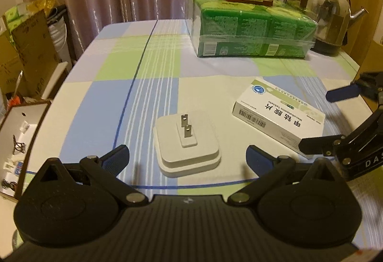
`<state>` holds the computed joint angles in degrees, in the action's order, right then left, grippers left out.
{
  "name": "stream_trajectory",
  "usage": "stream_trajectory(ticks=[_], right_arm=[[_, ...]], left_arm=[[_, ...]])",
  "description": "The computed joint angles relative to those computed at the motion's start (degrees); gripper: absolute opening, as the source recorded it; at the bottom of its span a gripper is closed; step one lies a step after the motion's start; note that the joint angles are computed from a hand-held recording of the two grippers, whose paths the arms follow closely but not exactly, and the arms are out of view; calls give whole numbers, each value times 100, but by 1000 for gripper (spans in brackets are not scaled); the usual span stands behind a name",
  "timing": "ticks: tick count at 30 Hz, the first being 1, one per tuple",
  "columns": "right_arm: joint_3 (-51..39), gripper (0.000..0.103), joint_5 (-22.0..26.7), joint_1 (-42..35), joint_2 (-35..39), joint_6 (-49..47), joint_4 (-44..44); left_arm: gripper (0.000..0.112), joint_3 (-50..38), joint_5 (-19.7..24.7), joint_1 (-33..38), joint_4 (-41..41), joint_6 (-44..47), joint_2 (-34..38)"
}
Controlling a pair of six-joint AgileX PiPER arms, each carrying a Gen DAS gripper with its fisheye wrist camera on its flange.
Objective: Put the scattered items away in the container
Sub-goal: 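Grasp the white medicine box with the right tool while the left tool grasps the white plug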
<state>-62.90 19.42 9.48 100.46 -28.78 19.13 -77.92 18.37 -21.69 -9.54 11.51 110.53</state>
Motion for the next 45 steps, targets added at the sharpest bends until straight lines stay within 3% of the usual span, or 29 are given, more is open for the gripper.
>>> stream_trajectory(ticks=[4,11,15,19,22,30,38,43,45], right_arm=[[-27,101,-73,-44,141,-130,55],[-84,99,-163,-126,304,-944,939],[-207,90,-137,-98,426,-1024,1034],[-353,86,-86,-55,548,-888,908],[-434,72,-13,-40,596,-875,939],[-65,70,-100,238,161,1205,-802],[1551,69,-67,585,-1536,3965,-2669],[2693,69,513,921,-3028,5620,-3479],[3094,69,1001,1293,-3725,6358,-3909]], left_arm=[[101,-176,21,-11,139,-30,183],[83,-518,136,-29,446,-327,458],[64,-714,322,-80,581,-439,568],[62,-736,341,-69,506,-384,589],[61,-725,346,-57,455,-348,579],[61,-138,231,-135,588,-425,134],[61,1273,17,-598,290,-238,-1122],[61,2118,27,-1196,589,-780,-1978],[61,2413,68,-1494,907,-1230,-2269]])
